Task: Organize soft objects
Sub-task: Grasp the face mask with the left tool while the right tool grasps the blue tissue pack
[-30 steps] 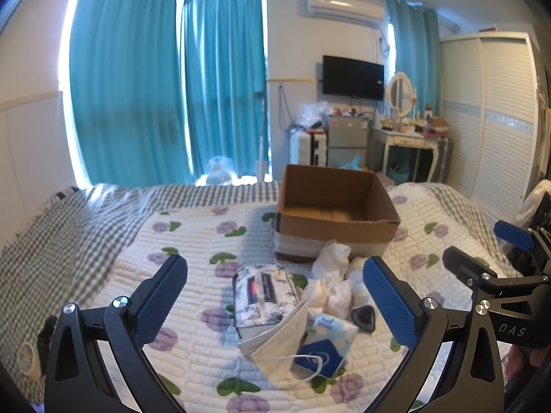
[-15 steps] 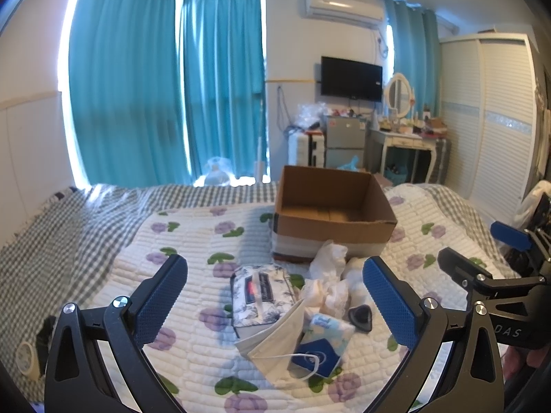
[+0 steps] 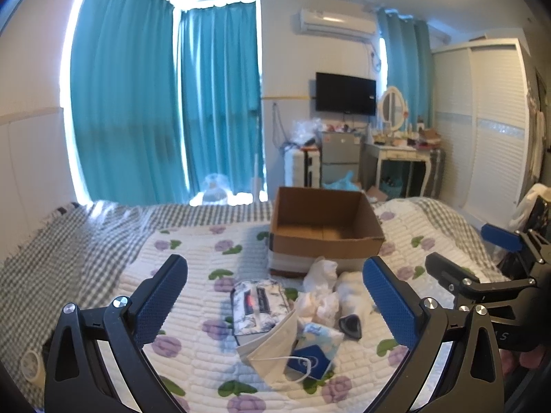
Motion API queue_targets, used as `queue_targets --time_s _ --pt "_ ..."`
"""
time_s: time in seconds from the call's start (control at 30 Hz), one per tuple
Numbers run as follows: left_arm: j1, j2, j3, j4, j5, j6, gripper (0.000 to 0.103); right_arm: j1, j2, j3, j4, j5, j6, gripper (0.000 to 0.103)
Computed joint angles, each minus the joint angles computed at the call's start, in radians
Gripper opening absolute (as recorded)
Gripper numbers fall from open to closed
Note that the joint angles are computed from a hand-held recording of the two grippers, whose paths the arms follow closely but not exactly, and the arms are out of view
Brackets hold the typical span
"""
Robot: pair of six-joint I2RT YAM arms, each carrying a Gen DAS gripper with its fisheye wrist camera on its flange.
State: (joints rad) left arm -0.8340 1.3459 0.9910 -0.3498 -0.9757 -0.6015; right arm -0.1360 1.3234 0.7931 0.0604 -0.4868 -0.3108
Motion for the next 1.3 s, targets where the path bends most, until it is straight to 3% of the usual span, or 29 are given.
queue_targets --time_s 0.2,0.43,0.57,0.8,0.97,1.03,1.07,1.3 --pt "0.014 0.010 0.001 -0.045 -0.014 -0.045 0.103 0.003 0.013 0.007 -0.012 0.020 -0.018 0.103" --pt "0.142 0.090 -0.075 0.006 0.170 -0.123 0.102 0.036 0.133 0.039 -0.027 0.071 -0.044 0.103" --pt "0.175 0.173 -0.089 0.059 0.235 -0.115 0.101 0.058 0.209 0.051 -0.017 0.108 -0.071 0.103" --pt "0.245 0.250 -0.134 0.147 0.373 -0.100 0.068 0.072 0.291 0.078 -0.012 0.129 -0.081 0.103" --pt "0.273 0.238 -0.181 0.246 0.454 -0.043 0.030 0.092 0.322 0.092 -0.011 0.153 -0.084 0.103" --pt "0.269 0.228 -0.192 0.270 0.453 -0.024 0.011 0.108 0.326 0.089 -0.008 0.170 -0.090 0.103" --pt "0.264 0.219 -0.199 0.280 0.443 -0.015 0.006 0.113 0.321 0.084 -0.007 0.175 -0.092 0.103" --pt "0.255 0.142 -0.223 0.283 0.412 0.028 0.001 0.185 0.320 0.068 -0.017 0.191 -0.090 0.103"
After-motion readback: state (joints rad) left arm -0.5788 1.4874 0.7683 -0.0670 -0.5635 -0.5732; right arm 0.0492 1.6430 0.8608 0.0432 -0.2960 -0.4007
